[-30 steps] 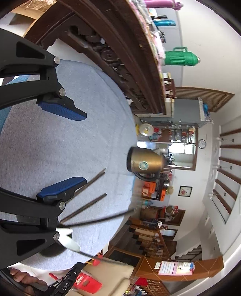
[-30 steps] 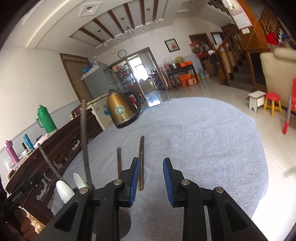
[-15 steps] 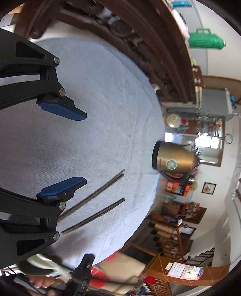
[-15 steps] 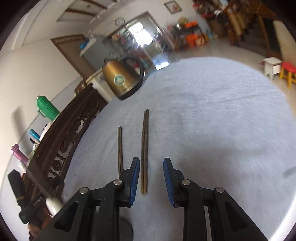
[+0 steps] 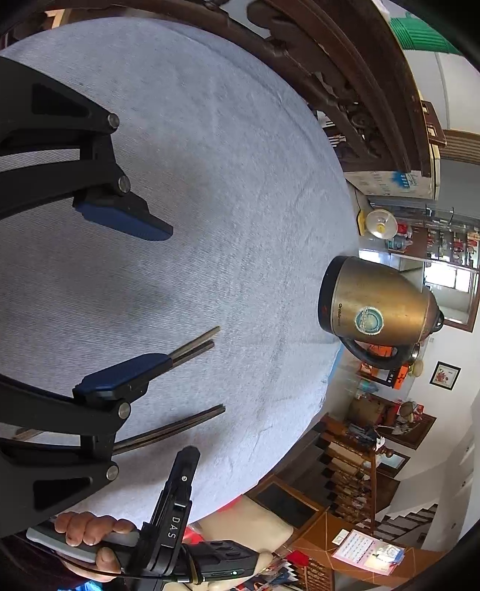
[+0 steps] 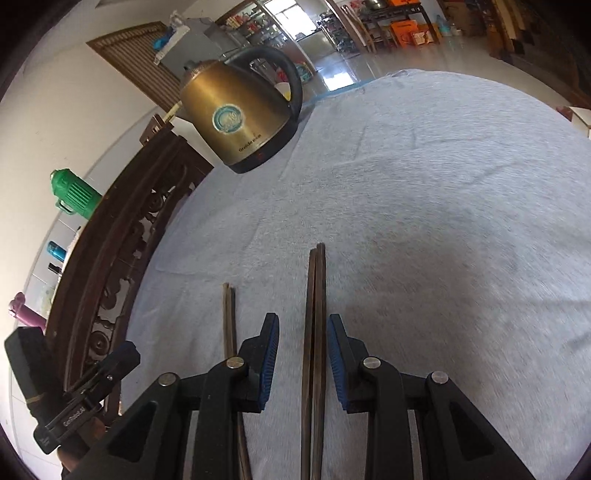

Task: Organize utensils
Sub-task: 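Grasp a dark chopstick with the right tool while the left tool grasps another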

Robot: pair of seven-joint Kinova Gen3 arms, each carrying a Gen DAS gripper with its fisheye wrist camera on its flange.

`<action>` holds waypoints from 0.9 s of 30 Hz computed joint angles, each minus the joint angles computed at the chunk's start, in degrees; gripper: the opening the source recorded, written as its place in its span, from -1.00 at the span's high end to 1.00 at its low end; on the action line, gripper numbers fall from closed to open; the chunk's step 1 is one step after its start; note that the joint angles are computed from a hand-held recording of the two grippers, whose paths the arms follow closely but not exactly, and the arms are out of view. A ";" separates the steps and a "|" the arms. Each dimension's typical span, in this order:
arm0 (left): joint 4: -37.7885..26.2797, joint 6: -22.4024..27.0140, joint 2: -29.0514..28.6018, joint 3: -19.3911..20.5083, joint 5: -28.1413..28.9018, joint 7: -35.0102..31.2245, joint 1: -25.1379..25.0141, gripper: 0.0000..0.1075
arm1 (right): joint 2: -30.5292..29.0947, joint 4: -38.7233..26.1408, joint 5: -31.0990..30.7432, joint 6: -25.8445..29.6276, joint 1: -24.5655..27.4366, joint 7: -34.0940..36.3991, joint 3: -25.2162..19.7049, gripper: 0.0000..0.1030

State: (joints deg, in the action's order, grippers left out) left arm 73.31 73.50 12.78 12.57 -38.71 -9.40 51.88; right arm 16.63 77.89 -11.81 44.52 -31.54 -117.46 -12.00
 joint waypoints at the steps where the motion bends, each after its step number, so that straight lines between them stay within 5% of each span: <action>1: -0.37 -0.16 0.46 -0.05 0.02 -0.65 -0.27 -0.19 | 0.62 -0.77 0.72 0.02 -0.47 -0.10 0.17 0.47; 12: -0.45 -4.06 2.10 -1.67 5.73 -5.74 -3.19 0.09 | 7.74 -11.30 7.49 9.26 -4.79 -2.81 2.75 0.77; 27: -3.84 -6.88 5.16 -3.09 12.57 -11.68 -6.77 0.10 | 13.83 -23.26 11.95 19.41 -7.56 -2.75 4.48 0.85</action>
State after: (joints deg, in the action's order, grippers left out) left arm 69.48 66.62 17.95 9.47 -26.13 -21.08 45.11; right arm 30.45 54.62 0.14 63.93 -39.10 -120.21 -7.52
